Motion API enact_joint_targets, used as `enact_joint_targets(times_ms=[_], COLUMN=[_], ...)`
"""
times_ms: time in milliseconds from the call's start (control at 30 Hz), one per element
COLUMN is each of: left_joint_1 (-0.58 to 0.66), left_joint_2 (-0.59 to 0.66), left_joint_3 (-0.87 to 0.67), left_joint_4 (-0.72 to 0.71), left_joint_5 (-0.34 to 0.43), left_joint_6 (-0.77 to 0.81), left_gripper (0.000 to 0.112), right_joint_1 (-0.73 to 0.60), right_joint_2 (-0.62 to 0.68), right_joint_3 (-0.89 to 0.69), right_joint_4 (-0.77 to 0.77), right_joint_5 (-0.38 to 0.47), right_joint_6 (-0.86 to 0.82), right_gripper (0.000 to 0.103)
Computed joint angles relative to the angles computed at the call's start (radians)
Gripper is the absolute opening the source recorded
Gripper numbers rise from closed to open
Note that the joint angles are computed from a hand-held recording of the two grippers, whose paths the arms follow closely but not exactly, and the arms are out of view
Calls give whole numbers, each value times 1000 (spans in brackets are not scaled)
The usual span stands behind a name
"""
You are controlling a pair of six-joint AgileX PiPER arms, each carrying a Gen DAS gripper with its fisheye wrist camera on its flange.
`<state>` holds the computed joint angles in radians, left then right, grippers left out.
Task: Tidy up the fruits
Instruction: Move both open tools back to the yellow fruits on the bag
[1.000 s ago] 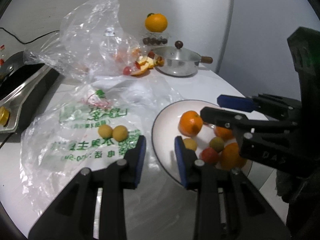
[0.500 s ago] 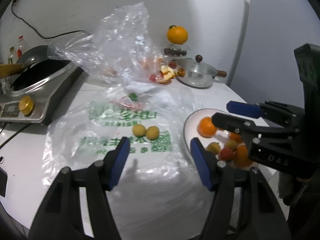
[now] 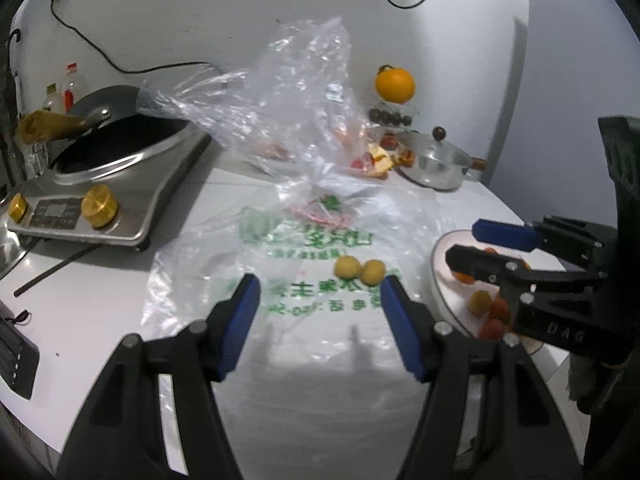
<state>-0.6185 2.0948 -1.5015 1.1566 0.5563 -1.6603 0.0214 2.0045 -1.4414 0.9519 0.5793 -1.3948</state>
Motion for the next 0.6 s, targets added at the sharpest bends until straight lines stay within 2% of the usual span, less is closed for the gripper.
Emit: enact_joint_targets(times_ms=[300,600], left_joint_1=[45,97], left_joint_2=[-37,-47], left_joint_3=[92,151], left_joint_4=[144,242], left_joint_5=[5,-29], left_joint_6=[-138,-240], left_gripper=[64,64], right_joint_1=[87,165], right_joint_2=[57,139], right_joint_3=[-71,-179], right_joint_4=[-110,-290], right_joint_5=[-32,-50], right_joint_6=[120,305], right_gripper=[43,42])
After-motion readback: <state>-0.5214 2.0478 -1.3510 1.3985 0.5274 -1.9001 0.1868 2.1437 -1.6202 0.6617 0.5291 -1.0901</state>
